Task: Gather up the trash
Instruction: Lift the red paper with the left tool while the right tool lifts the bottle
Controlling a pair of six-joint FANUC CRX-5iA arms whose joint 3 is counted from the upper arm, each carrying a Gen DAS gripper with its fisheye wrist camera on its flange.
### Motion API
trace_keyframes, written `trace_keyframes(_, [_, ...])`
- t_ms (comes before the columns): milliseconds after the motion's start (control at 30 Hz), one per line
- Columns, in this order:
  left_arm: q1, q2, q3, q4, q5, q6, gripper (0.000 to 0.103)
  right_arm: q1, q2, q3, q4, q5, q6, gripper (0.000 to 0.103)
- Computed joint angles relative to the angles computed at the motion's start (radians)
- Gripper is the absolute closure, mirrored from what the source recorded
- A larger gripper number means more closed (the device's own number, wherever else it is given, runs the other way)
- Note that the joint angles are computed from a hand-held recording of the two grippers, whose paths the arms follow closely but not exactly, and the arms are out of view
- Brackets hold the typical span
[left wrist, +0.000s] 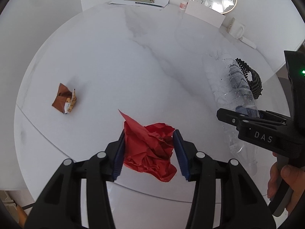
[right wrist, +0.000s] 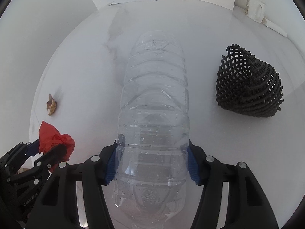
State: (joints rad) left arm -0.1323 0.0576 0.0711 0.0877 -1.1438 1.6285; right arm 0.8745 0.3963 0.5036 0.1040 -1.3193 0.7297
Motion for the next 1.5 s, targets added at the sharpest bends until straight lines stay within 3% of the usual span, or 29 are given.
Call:
trace_keyframes(333, [0.037,-0.288,-0.196,-0.087,-0.077,0.117,0.057,0.147,-0.127,-0.084,-0.031,0.019,0.060,0.042])
trace_keyframes(667, [0.130,-0.538,-0.315,-0.150,-0.236,0.212,0.056,0.274,-0.076,0.029,-0.106,-0.013,0.192,0.042])
trace_keyframes(800, [0.227,-0.628,-0.357,-0.124,-0.283,0.160,0.056,0.319,-0.034,0.097,-0.119,-0.033,0.220,0.042])
trace_keyframes(967, [0.426,-0.734,-0.435,-0.031,-0.319,-0.025,0.056,0.379,0.026,0.182,-0.097,-0.054,0.201,0.042])
trace_keyframes(1133, [0.684,-0.821,-0.512,0.089,-0.370,-0.338,0.056,0.445,0.090,0.268,-0.036,-0.089,0.097,0.042])
trace_keyframes(1233, [0.913,-0.876,-0.562,0.191,-0.433,-0.585,0.056,0.474,0.111,0.289,-0.007,-0.106,0.053,0.042])
trace_keyframes(1333, [1.075,-0.893,-0.600,0.236,-0.490,-0.786,0.055,0.504,0.135,0.314,0.017,-0.121,-0.005,0.042])
trace_keyframes(1500, [1.216,-0.881,-0.666,0.231,-0.540,-1.012,0.055,0.549,0.162,0.328,0.047,-0.151,-0.113,0.042])
